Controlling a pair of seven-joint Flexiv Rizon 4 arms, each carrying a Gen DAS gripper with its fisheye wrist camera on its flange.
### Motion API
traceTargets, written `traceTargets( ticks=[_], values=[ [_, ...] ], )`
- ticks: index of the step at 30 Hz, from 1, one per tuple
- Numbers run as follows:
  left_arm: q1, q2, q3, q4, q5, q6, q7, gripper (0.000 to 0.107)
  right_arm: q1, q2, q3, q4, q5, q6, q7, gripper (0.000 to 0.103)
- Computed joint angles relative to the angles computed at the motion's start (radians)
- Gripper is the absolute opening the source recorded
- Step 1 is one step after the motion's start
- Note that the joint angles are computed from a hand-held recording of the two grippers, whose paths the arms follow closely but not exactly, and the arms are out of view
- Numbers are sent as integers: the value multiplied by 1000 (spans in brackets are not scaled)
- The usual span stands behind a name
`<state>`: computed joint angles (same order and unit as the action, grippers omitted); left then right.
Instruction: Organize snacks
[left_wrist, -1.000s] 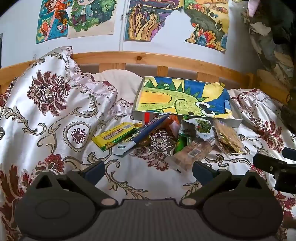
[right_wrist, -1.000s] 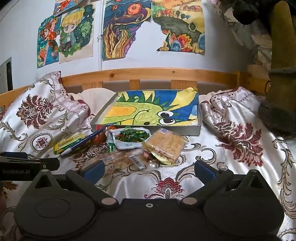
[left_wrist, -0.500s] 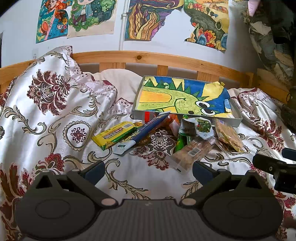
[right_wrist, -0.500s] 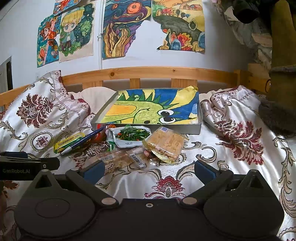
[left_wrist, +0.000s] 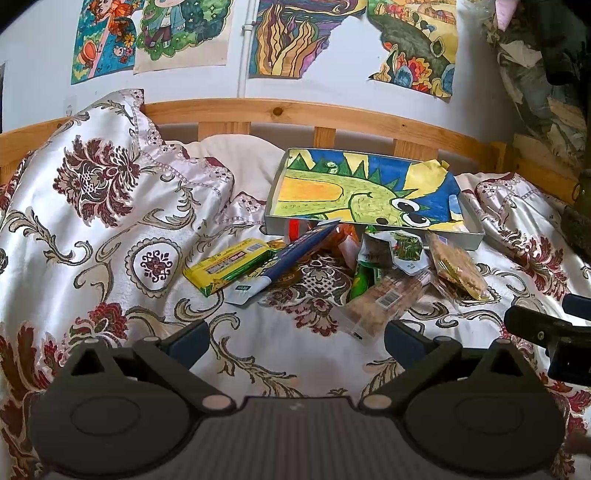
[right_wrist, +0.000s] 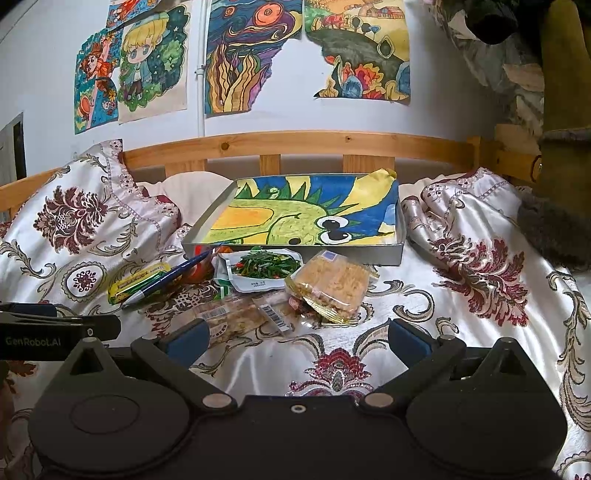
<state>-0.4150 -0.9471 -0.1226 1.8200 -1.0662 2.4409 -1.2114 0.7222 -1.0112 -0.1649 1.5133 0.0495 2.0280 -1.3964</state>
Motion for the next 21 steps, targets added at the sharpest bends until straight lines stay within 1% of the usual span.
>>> traceTargets(
  ticks=[21],
  values=[
    [0, -7, -4, -22, -28, -31, 36, 102, -24, -6, 27, -7, -26, -6, 21, 102]
  ],
)
